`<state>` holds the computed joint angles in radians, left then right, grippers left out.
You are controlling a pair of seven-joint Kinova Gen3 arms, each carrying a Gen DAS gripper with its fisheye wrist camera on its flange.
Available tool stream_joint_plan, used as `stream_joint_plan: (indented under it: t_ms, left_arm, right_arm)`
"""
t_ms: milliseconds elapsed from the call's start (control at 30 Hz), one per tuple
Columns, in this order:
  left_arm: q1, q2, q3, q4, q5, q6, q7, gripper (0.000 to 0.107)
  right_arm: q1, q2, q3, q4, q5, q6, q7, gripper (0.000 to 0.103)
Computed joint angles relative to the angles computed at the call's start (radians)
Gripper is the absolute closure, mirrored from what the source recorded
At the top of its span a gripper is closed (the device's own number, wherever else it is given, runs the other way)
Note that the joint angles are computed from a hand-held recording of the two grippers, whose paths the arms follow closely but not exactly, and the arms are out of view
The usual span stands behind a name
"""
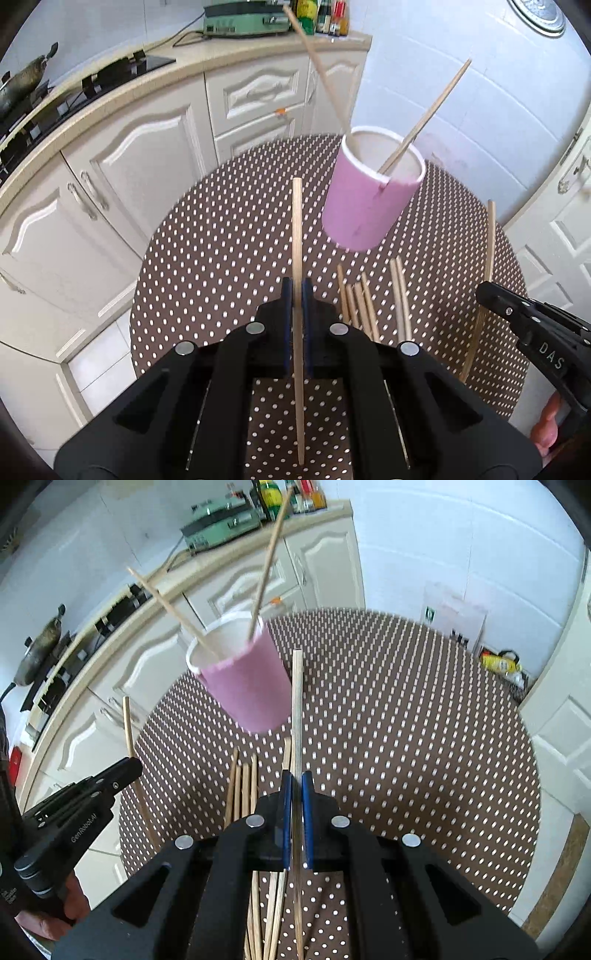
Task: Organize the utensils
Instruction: 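Lift the left gripper's chopstick over the pink cup while the right gripper carries its own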
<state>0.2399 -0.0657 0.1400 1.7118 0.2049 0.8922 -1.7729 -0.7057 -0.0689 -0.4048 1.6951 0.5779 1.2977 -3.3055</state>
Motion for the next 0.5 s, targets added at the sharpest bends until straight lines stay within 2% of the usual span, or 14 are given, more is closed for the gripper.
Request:
stream_joint_plan:
  t_ms: [500]
  left_arm:
    - [-0.004, -0.042, -0.023, -0.064, 0.098, -0.021, -0.067, 0.102]
  right_arm:
    - [-0.064, 0.001, -0.049, -0.115, 0.192, 0.187, -0.038, 0.098]
